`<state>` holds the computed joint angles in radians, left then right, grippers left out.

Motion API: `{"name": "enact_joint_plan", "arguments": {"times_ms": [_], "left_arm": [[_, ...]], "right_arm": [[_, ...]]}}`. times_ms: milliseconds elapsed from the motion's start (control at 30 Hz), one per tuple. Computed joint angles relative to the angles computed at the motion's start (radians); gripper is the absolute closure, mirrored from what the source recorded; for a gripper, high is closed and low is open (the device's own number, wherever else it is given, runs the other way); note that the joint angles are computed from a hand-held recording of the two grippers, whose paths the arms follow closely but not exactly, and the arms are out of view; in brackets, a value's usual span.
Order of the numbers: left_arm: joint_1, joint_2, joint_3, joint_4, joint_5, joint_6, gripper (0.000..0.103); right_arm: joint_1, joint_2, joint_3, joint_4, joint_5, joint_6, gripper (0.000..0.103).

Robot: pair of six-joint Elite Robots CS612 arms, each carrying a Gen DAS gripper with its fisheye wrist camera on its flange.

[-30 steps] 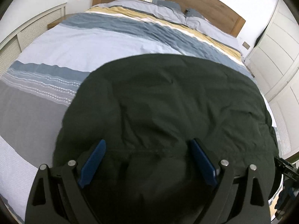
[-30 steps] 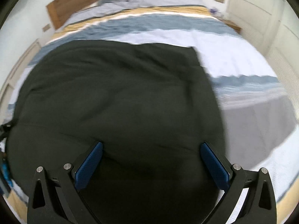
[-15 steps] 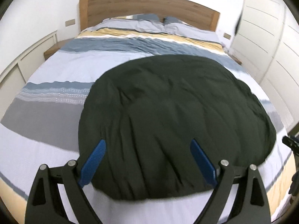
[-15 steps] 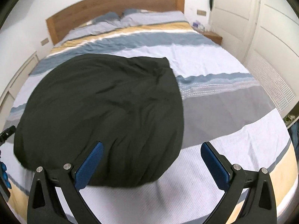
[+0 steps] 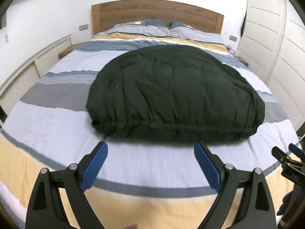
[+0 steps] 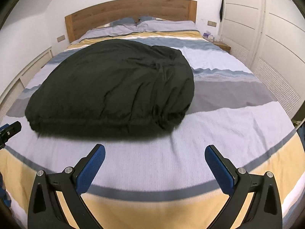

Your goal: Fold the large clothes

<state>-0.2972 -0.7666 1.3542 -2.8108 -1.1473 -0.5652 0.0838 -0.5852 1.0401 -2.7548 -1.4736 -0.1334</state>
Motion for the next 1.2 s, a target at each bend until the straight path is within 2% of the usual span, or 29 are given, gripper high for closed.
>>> {"name": "enact_joint_plan", "arguments": {"times_ms": [200, 467, 1200], "left_arm": [[-0.03, -0.033, 0.06, -0.015, 0.049, -0.007, 0.01], [-0.043, -0.059, 0.101, -0.033, 0.064, -0.016, 0.01], [-0.046, -0.042, 0.08, -0.03, 0.051, 0.008, 0.01]], "right_arm": [[-0.007, -0.034, 0.074, -0.058, 0.01, 0.005, 0.001], [-0.011, -0.064, 0.123, -0.097, 0.026, -0.006, 0.001], [-0.018, -0.059, 0.118, -0.074, 0.025, -0.009, 0.001]]}}
